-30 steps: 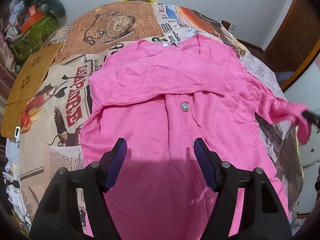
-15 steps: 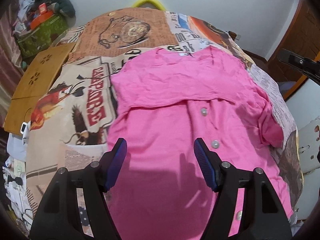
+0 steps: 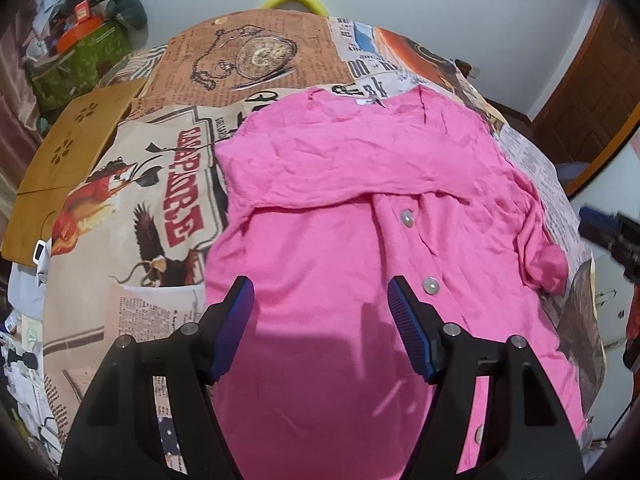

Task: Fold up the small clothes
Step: 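Lay the held sleeve across the cardigan body and open the right gripper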

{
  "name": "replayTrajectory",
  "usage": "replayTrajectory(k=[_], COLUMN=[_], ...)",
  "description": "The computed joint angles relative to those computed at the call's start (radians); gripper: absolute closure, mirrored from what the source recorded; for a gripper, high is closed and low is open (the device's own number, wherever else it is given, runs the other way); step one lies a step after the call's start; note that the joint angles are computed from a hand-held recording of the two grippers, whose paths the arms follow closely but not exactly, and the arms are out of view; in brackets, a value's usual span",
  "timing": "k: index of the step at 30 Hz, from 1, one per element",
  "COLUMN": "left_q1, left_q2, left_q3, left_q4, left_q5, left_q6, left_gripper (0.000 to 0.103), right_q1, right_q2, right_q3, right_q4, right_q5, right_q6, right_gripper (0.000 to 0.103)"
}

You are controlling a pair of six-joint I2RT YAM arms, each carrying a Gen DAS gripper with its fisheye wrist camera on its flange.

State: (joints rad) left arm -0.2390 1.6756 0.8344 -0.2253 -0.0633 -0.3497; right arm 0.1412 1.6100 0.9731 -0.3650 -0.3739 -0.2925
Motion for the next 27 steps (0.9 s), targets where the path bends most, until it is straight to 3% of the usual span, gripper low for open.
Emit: replayTrajectory(k=[6, 12, 13, 14, 15, 21, 27], left_q1=[-0.038, -0.055, -0.056, -0.057, -0.056, -0.025, 0.018], left_q2=[-0.032, -0.07, -0.077, -0.083, -0.088, -0.123, -0.144], left_q3=[0.001, -0.014, -0.021, -0.027, -0.033, -0.08, -0.124], left_q4=[-0.028, -0.042, -0.039, -0.037, -0.035, 0.005, 0.056], left_q5=[-0.029, -0.041, -0.041, -0.041, -0.041, -0.01, 0.028], left_q6=[-0.009, -0.02, -0.02, -0.019, -0.016, -0.01, -0.006], left_gripper=[0.034, 0.034, 0.034, 0.034, 0.034, 0.034, 0.034], right_q1=[-0.045, -0.026, -0.023, -0.023, -0.021, -0.045, -0.019], right_q2=[0.011, 0.081, 0.102, 0.123, 0.136, 0.096, 0.028], right_q3=[-0.09, -0.118, -0.111, -0.098, -0.089, -0.04, 0.049], right_q4=[-0.015, 0.074, 0.076, 0.073, 0.071, 0.025, -0.028], right_q5=[-0.048, -0.028, -0.036, -0.05, -0.057, -0.167, -0.175], right_q6=[0.006, 0.028, 0.034, 0.035, 0.038, 0.082, 0.111], right_gripper=[0.063, 0.063, 0.072, 0.092, 0.096, 0.098, 0.098])
